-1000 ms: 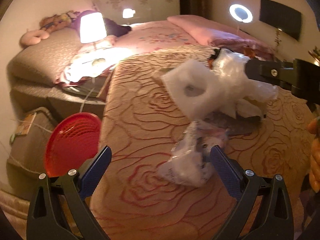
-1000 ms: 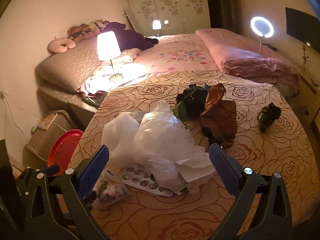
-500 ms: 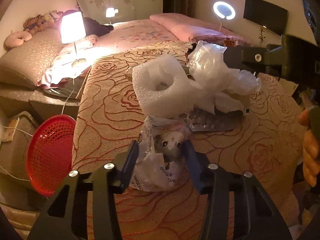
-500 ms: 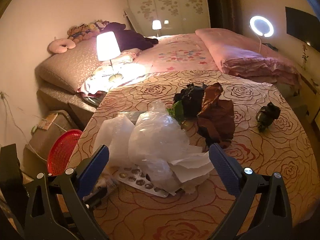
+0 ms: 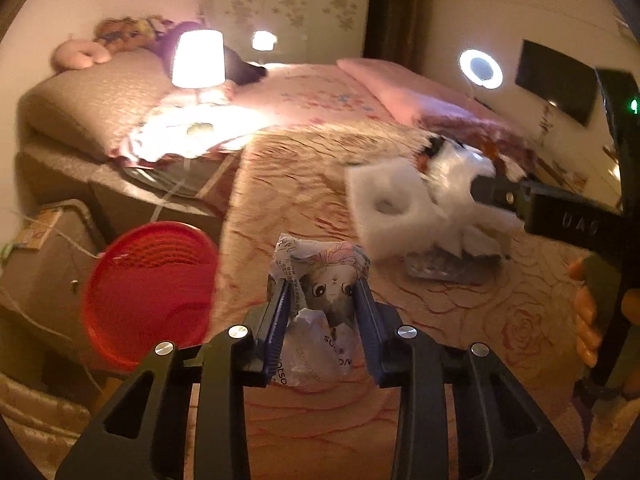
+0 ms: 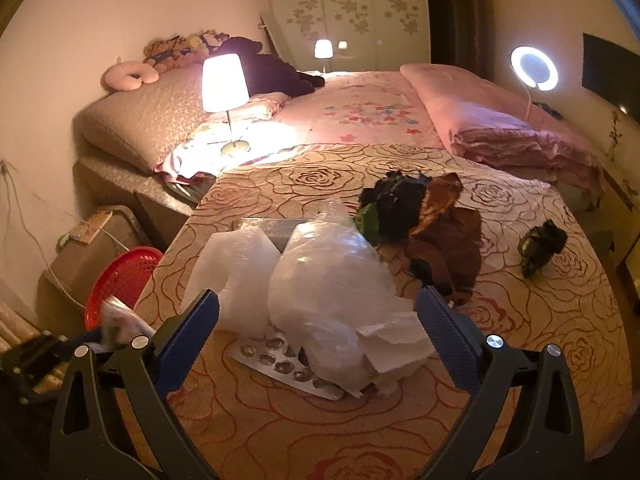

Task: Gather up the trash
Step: 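Grasp the clear plastic bag with the right tool while the left tool holds the wrapper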

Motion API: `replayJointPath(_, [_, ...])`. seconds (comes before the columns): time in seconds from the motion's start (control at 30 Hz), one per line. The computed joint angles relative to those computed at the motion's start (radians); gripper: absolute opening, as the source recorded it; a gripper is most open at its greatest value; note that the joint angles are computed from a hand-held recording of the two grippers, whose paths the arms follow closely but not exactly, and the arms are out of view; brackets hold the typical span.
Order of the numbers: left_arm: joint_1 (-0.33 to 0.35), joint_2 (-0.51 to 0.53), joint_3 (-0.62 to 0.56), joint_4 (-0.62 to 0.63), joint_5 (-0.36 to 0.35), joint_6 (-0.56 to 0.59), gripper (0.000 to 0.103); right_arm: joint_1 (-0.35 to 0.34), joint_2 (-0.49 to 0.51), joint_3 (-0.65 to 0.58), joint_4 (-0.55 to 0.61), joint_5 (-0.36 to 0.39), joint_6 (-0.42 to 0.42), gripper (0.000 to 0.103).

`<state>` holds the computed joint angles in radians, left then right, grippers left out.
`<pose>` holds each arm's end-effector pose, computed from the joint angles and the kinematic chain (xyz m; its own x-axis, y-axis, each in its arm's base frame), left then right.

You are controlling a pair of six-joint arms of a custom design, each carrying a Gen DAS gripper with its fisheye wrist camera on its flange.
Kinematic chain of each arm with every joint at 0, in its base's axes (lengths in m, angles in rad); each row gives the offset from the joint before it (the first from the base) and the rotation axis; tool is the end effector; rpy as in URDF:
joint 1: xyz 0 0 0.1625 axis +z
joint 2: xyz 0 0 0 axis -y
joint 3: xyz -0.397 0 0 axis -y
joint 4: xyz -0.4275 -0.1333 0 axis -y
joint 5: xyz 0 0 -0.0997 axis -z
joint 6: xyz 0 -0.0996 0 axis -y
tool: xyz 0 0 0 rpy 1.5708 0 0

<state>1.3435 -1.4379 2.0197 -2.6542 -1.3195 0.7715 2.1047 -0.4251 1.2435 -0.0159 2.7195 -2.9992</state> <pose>0.0315 -0.5652 0.2844 -0.5580 0.6686 -0.4915 0.8184 0.5414 -0.1927 0.3472 -0.5039 -0.0845 -0.7204 0.4216 0.5507 -0.2664 0.5649 -0.7810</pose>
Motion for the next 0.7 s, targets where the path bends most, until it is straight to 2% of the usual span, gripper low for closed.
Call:
replayJointPath(0.07, [0.007, 0.007, -0.016, -0.022, 0.013, -0.014, 0.032, -0.007, 0.014, -0.022, 0.004, 0.011, -0.021, 0.089])
replayJointPath(0.2, [0.022, 0.024, -0.049, -0.036, 0.033, -0.049, 0.032, -0.034, 0.044, -0.074, 0.089, 0.009, 0.024, 0.079])
replayJointPath(0.27, [0.029, 0.032, -0.063, -0.043, 0.044, -0.066, 0.032, -0.049, 0.058, -0.092, 0.131, 0.001, 0.054, 0.07])
replayJointPath(0.33, [0.038, 0.039, -0.079, -0.042, 0.045, -0.071, 0.032, -0.06, 0.058, -0.09, 0.149, -0.02, 0.069, 0.055])
replayJointPath(0.4, [0.042, 0.044, -0.086, -0.054, 0.052, -0.074, 0.032, -0.063, 0.046, -0.068, 0.132, -0.042, 0.075, 0.049])
replayJointPath(0.53, [0.045, 0.047, -0.09, -0.081, 0.063, -0.075, 0.032, -0.045, 0.018, -0.03, 0.075, -0.033, 0.042, 0.046])
replayJointPath(0.7, [0.051, 0.048, -0.103, -0.098, 0.07, -0.085, 0.032, -0.002, -0.036, 0.034, -0.06, -0.008, -0.06, 0.046])
